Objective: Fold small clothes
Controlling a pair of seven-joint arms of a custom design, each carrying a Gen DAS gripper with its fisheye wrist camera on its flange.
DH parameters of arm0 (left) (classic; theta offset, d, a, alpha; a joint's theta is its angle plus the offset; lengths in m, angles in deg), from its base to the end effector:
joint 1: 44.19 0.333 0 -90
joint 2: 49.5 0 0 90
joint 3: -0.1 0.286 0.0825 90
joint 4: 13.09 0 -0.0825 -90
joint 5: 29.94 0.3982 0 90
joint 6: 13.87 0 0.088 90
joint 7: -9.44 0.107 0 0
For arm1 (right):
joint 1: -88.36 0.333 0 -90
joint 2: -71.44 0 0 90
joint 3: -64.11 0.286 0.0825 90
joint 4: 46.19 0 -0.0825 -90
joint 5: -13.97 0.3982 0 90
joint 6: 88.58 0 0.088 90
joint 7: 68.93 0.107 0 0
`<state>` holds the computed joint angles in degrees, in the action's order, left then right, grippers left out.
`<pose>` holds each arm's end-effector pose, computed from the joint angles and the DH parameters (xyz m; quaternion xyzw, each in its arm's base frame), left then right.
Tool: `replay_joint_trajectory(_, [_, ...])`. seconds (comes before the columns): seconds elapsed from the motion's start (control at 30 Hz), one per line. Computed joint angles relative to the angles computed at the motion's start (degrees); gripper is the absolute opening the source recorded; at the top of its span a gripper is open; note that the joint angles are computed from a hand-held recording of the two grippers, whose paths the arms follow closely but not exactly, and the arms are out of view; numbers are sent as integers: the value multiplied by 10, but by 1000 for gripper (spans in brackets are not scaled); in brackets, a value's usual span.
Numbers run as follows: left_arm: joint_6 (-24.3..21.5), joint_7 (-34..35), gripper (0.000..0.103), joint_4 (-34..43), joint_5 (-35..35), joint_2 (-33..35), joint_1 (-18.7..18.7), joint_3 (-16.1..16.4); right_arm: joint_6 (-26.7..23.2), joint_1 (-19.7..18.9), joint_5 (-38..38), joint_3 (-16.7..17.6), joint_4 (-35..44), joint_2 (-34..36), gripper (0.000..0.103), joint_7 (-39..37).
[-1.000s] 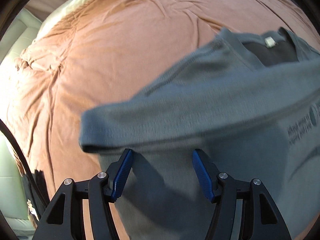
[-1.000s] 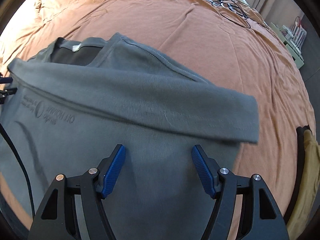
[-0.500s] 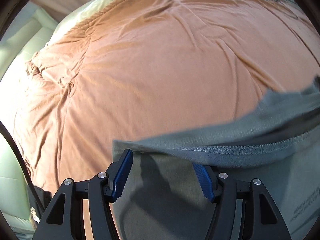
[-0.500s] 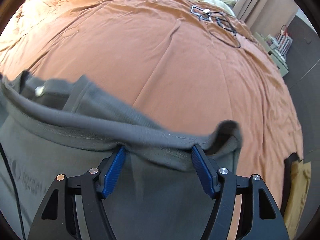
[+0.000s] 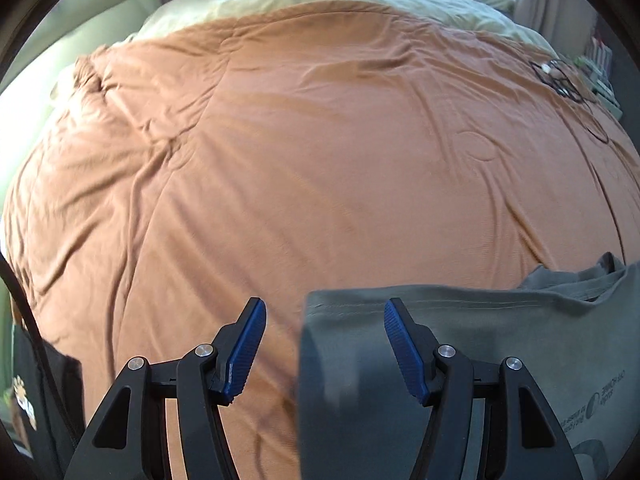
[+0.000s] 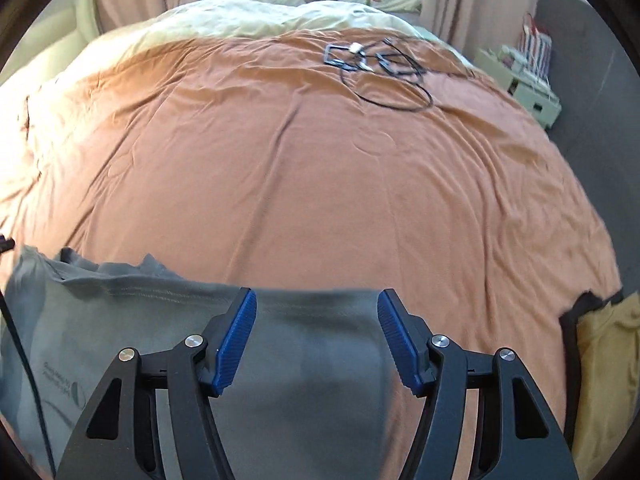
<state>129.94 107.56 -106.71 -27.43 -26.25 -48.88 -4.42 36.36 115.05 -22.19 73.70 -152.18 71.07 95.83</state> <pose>0.6999 -0.1071 0.4021 -0.5701 0.7877 -0.1651 0.1653 0.5020 0.3415 0.5268 -0.5267 0.7862 -0.2473 0.2080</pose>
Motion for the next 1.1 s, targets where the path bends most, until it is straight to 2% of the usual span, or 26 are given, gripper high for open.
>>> replay_joint_trajectory(0.1, [-22, 25, 63, 6, -81, 10, 35, -23, 73, -17, 35, -13, -88, -54, 61, 21])
replay_joint_trajectory(0.2, [-37, 38, 61, 18, -125, 26, 46, -31, 170, -37, 77, -22, -158, -83, 52, 34])
replay_joint_trajectory(0.27, [-43, 33, 59, 31, -117, 41, 37, -24, 215, -50, 96, -26, -184, -89, 49, 28])
replay_joint_trajectory(0.37, [-51, 29, 45, 50, -108, 62, 30, -19, 243, -65, 119, -28, -188, -82, 45, 6])
replay_joint_trajectory(0.4, [-54, 22, 39, 58, -98, 71, 24, -14, 249, -68, 124, -28, -189, -79, 43, 4])
replay_joint_trajectory(0.47, [-40, 18, 35, 47, -83, 67, 18, -9, 272, -74, 143, -32, -190, -70, 34, -6])
replay_joint_trajectory(0.5, [-35, 29, 21, 43, -89, 64, 22, -15, 275, -77, 148, -33, -189, -65, 26, -7])
replay_joint_trajectory(0.53, [-37, 35, 12, 40, -93, 60, 24, -19, 274, -81, 147, -32, -185, -61, 17, -4])
replay_joint_trajectory(0.6, [-21, 41, 7, 25, -83, 48, 20, -16, 274, -83, 128, -24, -192, -71, 4, 22])
replay_joint_trajectory(0.63, [-12, 45, 7, 18, -81, 43, 20, -15, 284, -89, 108, -21, -200, -79, 3, 40])
replay_joint_trajectory(0.83, [50, 46, 7, -30, -93, -7, 28, -15, 257, -96, 12, 7, -202, -114, 1, 111])
replay_joint_trajectory(0.97, [70, 47, 7, -42, -104, -23, 33, -16, 246, -97, -20, 18, -214, -140, 0, 129])
replay_joint_trajectory(1.1, [69, 27, 7, -19, -96, -4, 25, -10, 240, -102, -45, 25, -208, -135, 0, 149])
